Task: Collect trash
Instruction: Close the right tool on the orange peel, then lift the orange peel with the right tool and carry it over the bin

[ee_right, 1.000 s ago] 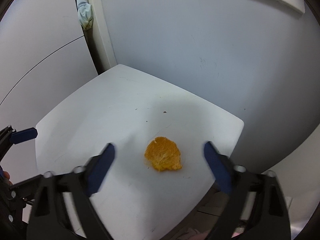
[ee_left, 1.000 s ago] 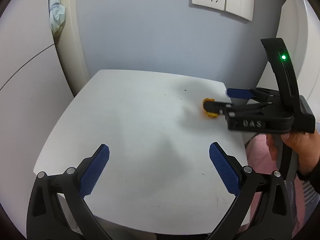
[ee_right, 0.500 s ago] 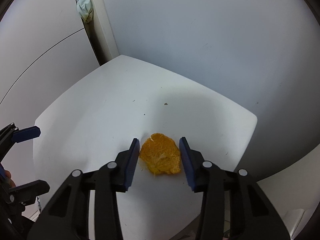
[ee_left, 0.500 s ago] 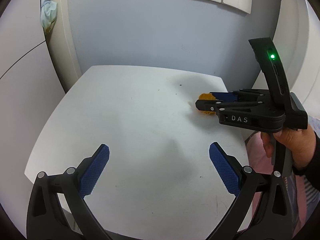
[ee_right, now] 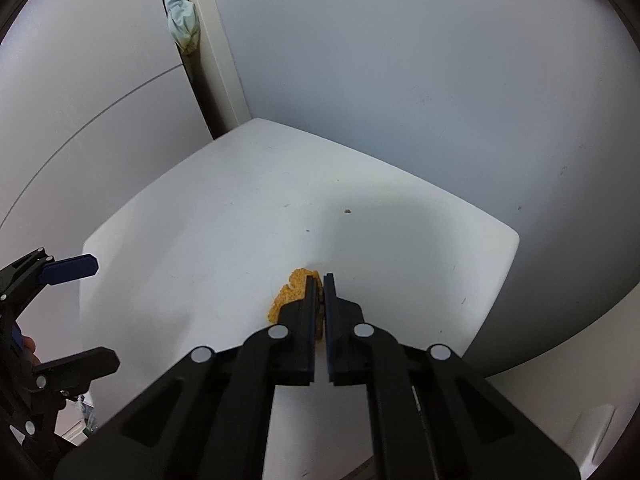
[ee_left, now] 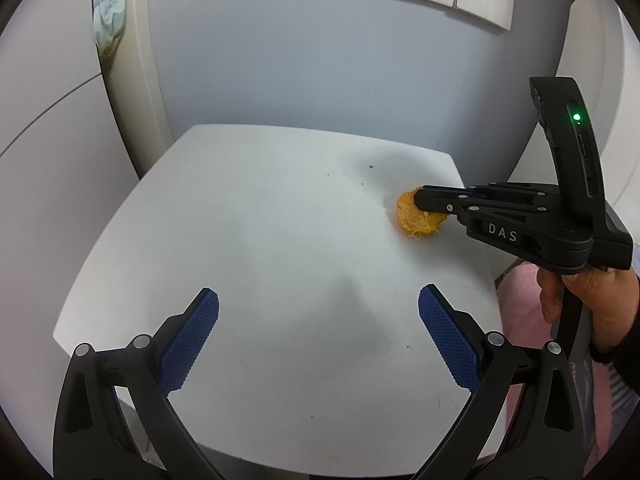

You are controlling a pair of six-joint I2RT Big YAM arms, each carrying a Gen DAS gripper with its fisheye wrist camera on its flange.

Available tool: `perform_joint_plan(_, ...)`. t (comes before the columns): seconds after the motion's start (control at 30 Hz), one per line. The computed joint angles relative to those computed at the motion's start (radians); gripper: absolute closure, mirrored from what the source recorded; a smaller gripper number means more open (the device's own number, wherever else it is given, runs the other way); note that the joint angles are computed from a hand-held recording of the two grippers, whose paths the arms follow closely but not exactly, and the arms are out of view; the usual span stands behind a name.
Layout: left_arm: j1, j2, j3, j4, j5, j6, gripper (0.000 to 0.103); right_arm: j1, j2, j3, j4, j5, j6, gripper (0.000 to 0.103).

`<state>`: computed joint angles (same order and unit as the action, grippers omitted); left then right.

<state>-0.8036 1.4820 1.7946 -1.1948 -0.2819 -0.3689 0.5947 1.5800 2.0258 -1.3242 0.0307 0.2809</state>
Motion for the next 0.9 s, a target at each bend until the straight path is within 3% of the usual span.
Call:
perform_joint_plan(0.6, -0.022, -0.215, -0.115, -0.071, -0.155, -0.089, 0.006, 0.216, 0.124, 0.302, -0.090, 0.003, -0.021, 0.097)
perform_joint_plan(0.9, -0.029, -0.383, -0.227, -0.183, -0.253, -0.179, 0.006, 0.345, 0.234, 0.477, -0.160, -0.009, -0.020, 0.097)
